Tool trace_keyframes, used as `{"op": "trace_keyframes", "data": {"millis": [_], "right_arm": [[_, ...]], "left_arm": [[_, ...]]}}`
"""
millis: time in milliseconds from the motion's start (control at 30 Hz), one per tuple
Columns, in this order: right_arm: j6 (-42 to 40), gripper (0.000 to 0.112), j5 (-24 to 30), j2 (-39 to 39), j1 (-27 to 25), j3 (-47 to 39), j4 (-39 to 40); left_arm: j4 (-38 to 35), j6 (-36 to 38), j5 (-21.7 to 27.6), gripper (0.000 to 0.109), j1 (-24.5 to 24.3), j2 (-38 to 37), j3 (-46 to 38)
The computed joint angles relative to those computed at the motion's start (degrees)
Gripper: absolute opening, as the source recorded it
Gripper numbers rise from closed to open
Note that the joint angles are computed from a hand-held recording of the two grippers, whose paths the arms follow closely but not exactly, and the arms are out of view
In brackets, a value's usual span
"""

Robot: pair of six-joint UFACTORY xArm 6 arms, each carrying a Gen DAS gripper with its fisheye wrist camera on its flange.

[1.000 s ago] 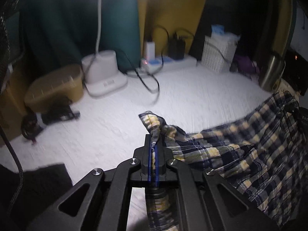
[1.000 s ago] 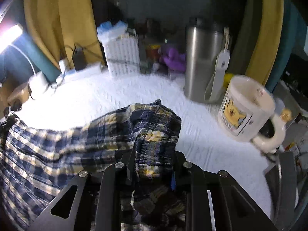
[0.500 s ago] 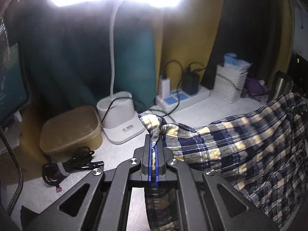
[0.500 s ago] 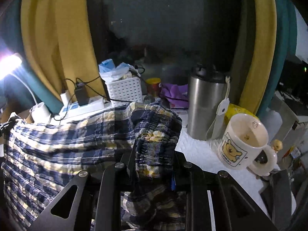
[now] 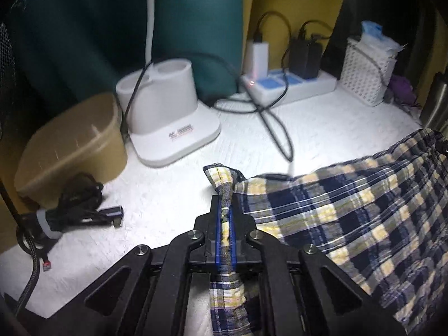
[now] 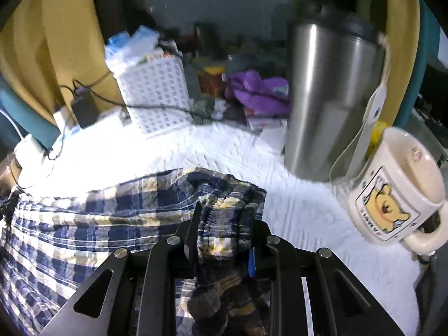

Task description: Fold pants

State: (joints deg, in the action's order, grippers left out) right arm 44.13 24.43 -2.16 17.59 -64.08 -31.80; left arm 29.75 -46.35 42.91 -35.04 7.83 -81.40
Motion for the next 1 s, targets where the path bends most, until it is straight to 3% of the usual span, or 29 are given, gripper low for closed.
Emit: {"op": "trace_keyframes", "data": {"millis": [133,200,333,367,1000], "right_arm": [[-4.1,0.026,0.5,1.4,-0.4,-0.7,5.1],[-5.0,0.029,1.5,1.9,-0.3,-1.5,6.2],[-1.0,0.074,4.3,1.0,-0.1,-1.5,1.8],[-0.1,0.077,4.4,-0.1,0.0,-0.7,0.8],[8.5,0.077,11.0,-29.4,6.0,21.1,-9.1]], "left_arm": [[-0.5,0.1,0.7,0.011,0.3,0.0,0.1],[0.9,-1.0,2.9,0.025,0.1,0.3,-0.9],[1.4,-4.3,4.2,0.046,1.2,-2.5,0.7],[1.8,-5.1,4.2,0.047,1.2,-3.5,1.4],[7.5,-14.6,1.8,0.061,-8.3,-22.2,18.5]]}}
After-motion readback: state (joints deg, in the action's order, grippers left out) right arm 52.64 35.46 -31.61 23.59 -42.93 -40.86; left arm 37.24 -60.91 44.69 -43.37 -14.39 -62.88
